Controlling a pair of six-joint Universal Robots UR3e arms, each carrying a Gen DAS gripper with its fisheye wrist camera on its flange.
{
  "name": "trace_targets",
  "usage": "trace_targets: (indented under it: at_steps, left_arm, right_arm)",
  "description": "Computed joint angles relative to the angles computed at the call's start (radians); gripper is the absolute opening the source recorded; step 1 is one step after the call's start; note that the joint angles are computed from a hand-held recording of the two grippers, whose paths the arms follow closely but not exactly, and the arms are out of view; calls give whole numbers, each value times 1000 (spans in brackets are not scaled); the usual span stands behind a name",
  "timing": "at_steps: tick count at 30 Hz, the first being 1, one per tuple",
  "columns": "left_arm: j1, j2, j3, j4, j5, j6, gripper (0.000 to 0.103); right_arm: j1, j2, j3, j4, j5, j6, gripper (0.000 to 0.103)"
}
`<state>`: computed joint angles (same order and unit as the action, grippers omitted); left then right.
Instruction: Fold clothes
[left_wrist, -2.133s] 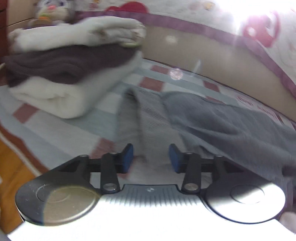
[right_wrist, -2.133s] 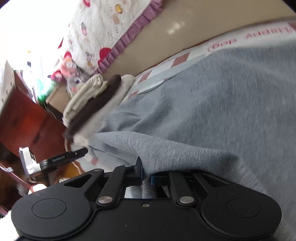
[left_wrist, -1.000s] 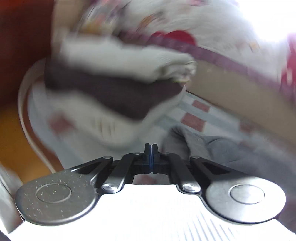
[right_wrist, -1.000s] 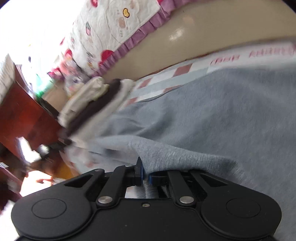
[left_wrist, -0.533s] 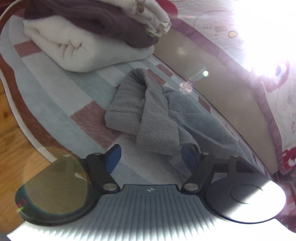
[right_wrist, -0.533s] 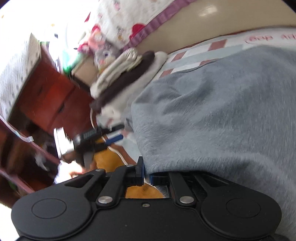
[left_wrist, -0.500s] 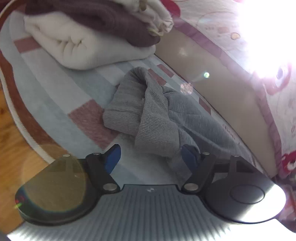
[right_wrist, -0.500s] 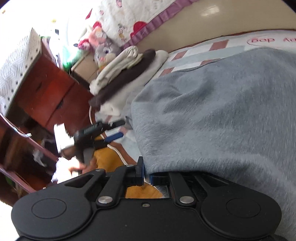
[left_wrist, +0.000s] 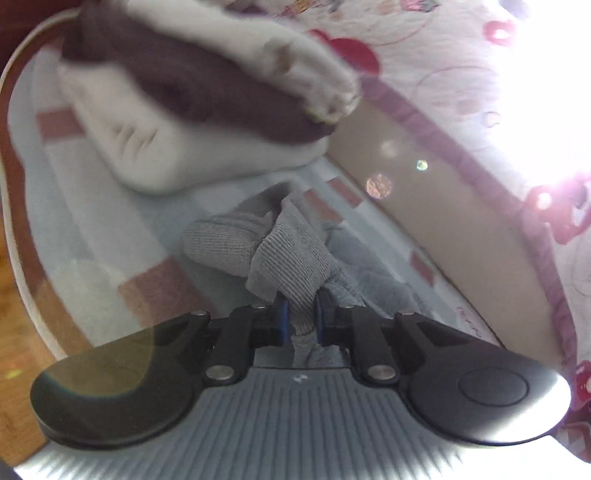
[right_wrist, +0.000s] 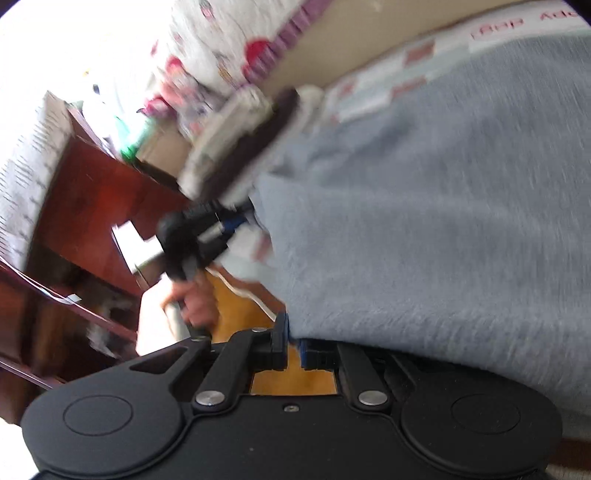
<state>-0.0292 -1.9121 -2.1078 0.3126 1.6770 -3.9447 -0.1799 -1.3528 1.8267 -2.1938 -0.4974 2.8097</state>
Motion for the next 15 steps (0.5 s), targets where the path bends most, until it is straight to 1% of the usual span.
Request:
trace_targets:
  at_steps: [1, 3, 4, 5, 6, 8, 9, 10, 11, 12, 13, 14, 15]
  left_arm:
    - [21, -29, -31, 57, -25, -36, 13]
    - [96, -105, -159, 327, -134, -151, 14]
    - [132, -115, -200, 381, -183, -196, 14]
    - [151, -105, -219, 387, -210, -211, 14]
    - [132, -65, -197, 310, -182, -168, 14]
    - [92, 14, -142, 135, -122, -88, 17]
    - [61, 40, -103, 53, -74, -60, 21]
    - [29, 64, -61, -38, -22, -47, 24]
    - [-6, 81, -16, -134, 39, -45, 28]
    - [-39, 95, 31, -229, 99, -46, 39]
    - [-76, 105, 74, -322, 170, -56, 45]
    - [-105, 127, 100, -389, 210, -55, 52]
    - [-134, 147, 130, -458, 250, -54, 57]
  right_arm:
    - [8, -8, 4, 8, -23, -1, 9]
    - [14, -33, -32, 103, -81, -40, 8]
    - [14, -45, -52, 157, -107, -60, 9]
    - [-5, -65, -80, 250, -115, -94, 9]
    - [-29, -86, -108, 343, -123, -127, 10]
    - [-127, -157, -153, 542, -124, -193, 22]
    - [-192, -200, -170, 596, -144, -194, 40]
    - [-257, -234, -196, 649, -164, -196, 54]
    - [-323, -257, -234, 701, -185, -197, 55]
    - [-392, -263, -291, 754, -210, -196, 55]
    - [-460, -258, -357, 798, -236, -188, 55]
    - [-530, -238, -434, 830, -267, -166, 56]
    - [-590, -208, -505, 843, -299, -134, 62]
